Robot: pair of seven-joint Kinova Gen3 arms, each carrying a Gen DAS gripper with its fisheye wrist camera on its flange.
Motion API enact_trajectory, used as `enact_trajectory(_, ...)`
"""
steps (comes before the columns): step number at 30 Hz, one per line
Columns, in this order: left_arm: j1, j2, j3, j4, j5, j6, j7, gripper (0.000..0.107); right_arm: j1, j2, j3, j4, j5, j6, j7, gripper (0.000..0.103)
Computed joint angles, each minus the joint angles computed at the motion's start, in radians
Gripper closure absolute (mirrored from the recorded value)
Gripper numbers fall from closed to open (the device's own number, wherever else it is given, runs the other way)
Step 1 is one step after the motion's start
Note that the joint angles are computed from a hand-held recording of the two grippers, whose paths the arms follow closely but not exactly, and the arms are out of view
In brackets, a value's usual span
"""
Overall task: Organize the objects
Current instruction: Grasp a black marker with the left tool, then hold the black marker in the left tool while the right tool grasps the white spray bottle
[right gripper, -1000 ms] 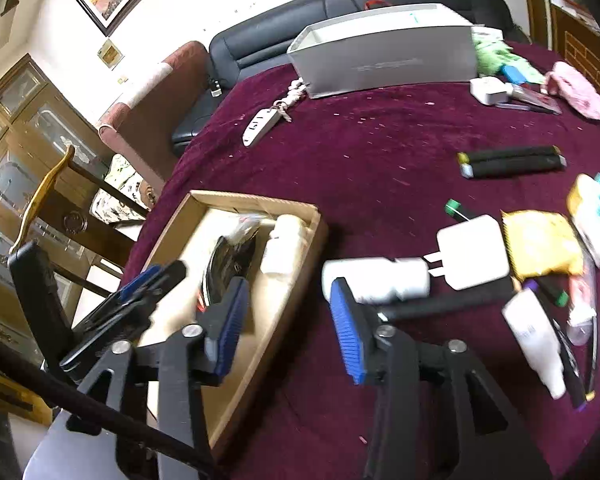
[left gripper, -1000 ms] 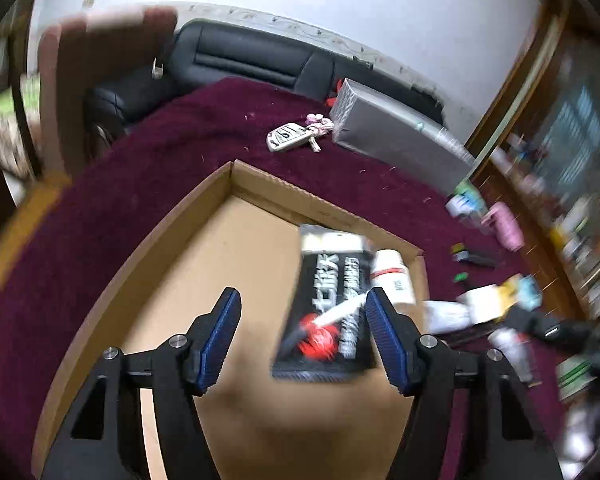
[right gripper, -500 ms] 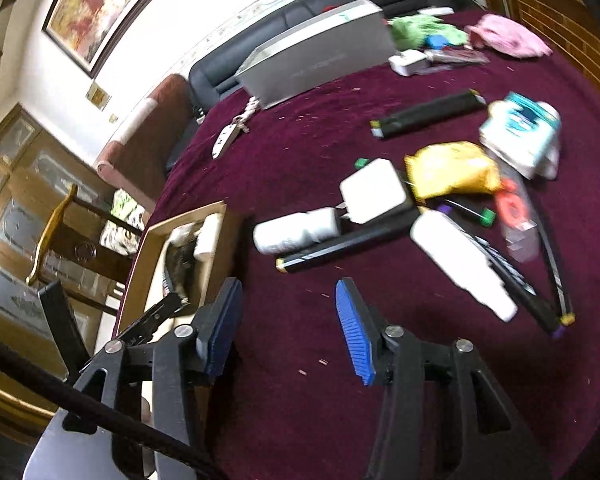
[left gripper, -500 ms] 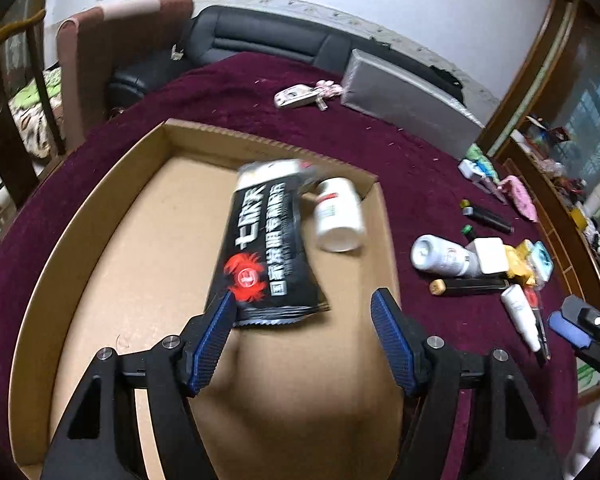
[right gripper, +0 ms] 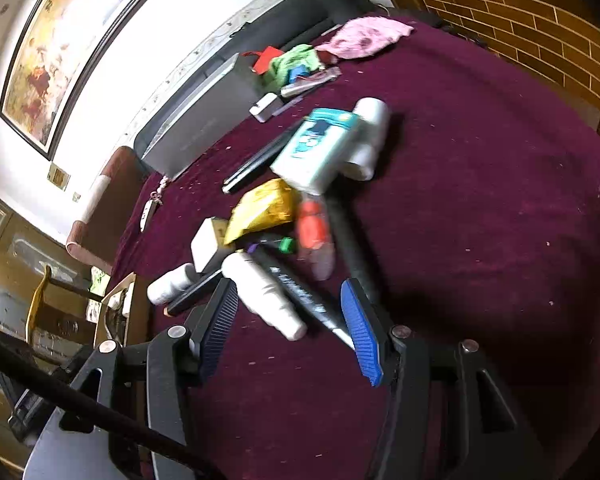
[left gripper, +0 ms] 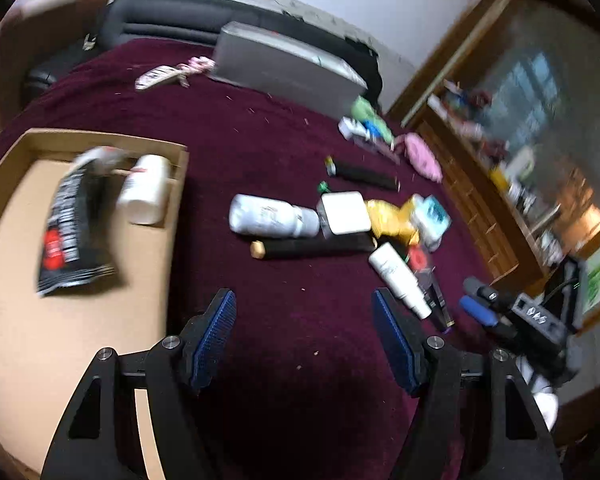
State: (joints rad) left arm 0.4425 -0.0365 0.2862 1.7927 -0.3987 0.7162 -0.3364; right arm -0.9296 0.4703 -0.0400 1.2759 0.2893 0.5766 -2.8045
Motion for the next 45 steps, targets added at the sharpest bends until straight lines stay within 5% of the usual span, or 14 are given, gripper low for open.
enact_trajectory(6, 0.130, 0.219, -0.046, -0.209, -0.194, 0.225, -0.099, 0.044, -0.004, -0.020, 0.036, 0.093, 0.042, -0.089, -0.034, 0.050)
enact_trajectory(12, 0.136, 0.350, -0.076, -0.328, -0.179, 0.306, -0.257, 0.044, 0.047, -0.019, 0.012, 0.141, 0.002, -0.170, 0.001, 0.050)
enact_trajectory(16, 0.173, 0.354, -0.151, -0.320, -0.075, 0.238, -0.356, 0.046, 0.104, -0.014, -0.038, 0.154, -0.082, -0.199, 0.078, 0.050)
enact_trajectory(22, 0.087, 0.304, -0.031, -0.299, 0.093, 0.189, -0.562, 0.057, 0.095, -0.013, -0.024, 0.157, -0.129, -0.205, 0.121, 0.046)
enact_trajectory(27, 0.248, 0.369, -0.140, -0.394, -0.038, 0.289, -0.489, 0.057, 0.068, -0.009, 0.001, 0.140, -0.125, -0.181, 0.127, 0.045)
enact_trajectory(34, 0.332, 0.437, -0.194, -0.448, -0.141, 0.315, -0.425, 0.057, 0.054, -0.006, 0.012, 0.130, -0.108, -0.163, 0.121, 0.045)
enact_trajectory(36, 0.316, 0.416, -0.194, -0.415, -0.115, 0.269, -0.394, 0.066, 0.048, -0.003, 0.017, 0.124, -0.100, -0.154, 0.118, 0.045)
enact_trajectory(38, 0.313, 0.400, -0.193, -0.392, -0.107, 0.244, -0.363, 0.096, 0.041, -0.001, 0.021, 0.116, -0.089, -0.142, 0.115, 0.045)
enact_trajectory(45, 0.306, 0.264, -0.174, -0.212, -0.107, 0.139, -0.174, 0.096, 0.023, 0.003, 0.032, 0.098, -0.052, -0.111, 0.097, 0.045)
